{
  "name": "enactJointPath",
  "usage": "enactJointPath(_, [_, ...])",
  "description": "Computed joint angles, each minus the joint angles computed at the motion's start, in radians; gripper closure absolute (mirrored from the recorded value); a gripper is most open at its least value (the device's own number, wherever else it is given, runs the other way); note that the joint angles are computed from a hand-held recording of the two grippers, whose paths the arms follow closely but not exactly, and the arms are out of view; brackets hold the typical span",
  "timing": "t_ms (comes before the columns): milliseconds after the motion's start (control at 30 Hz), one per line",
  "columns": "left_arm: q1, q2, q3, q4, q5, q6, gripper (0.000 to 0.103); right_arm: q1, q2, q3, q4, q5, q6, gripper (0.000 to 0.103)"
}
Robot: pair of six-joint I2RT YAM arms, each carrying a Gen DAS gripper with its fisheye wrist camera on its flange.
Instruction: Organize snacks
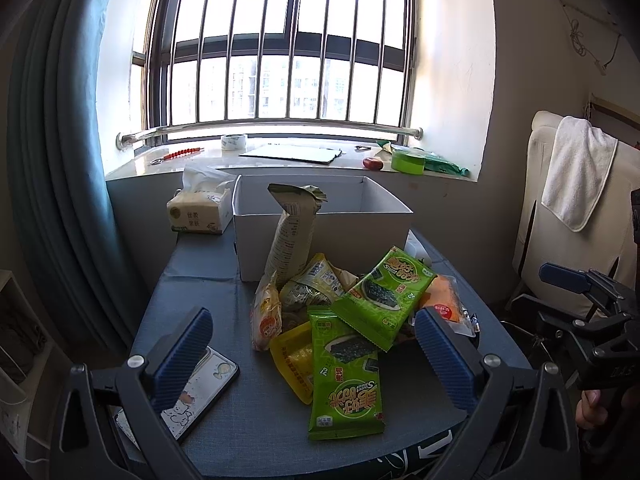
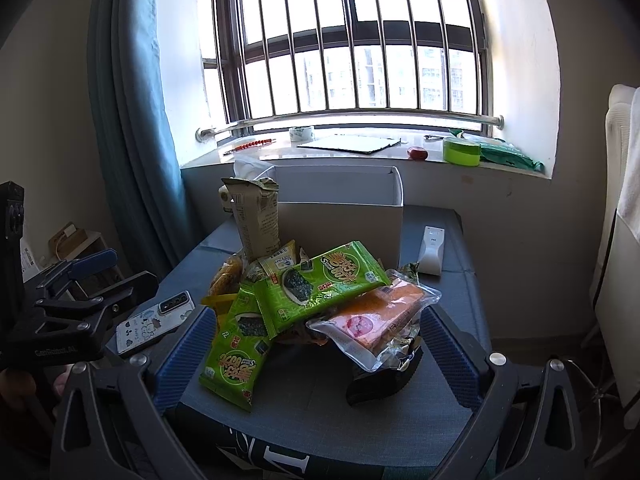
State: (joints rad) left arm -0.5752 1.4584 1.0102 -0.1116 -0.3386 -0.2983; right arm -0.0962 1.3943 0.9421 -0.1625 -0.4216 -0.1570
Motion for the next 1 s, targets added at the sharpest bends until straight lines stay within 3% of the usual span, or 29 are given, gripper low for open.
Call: enactJointPath(1000, [0.012, -0.01, -0.017, 0.015, 0.005, 0.001, 0.0, 0.009, 0.011, -0.001, 0.003, 0.006, 0.003, 0.0])
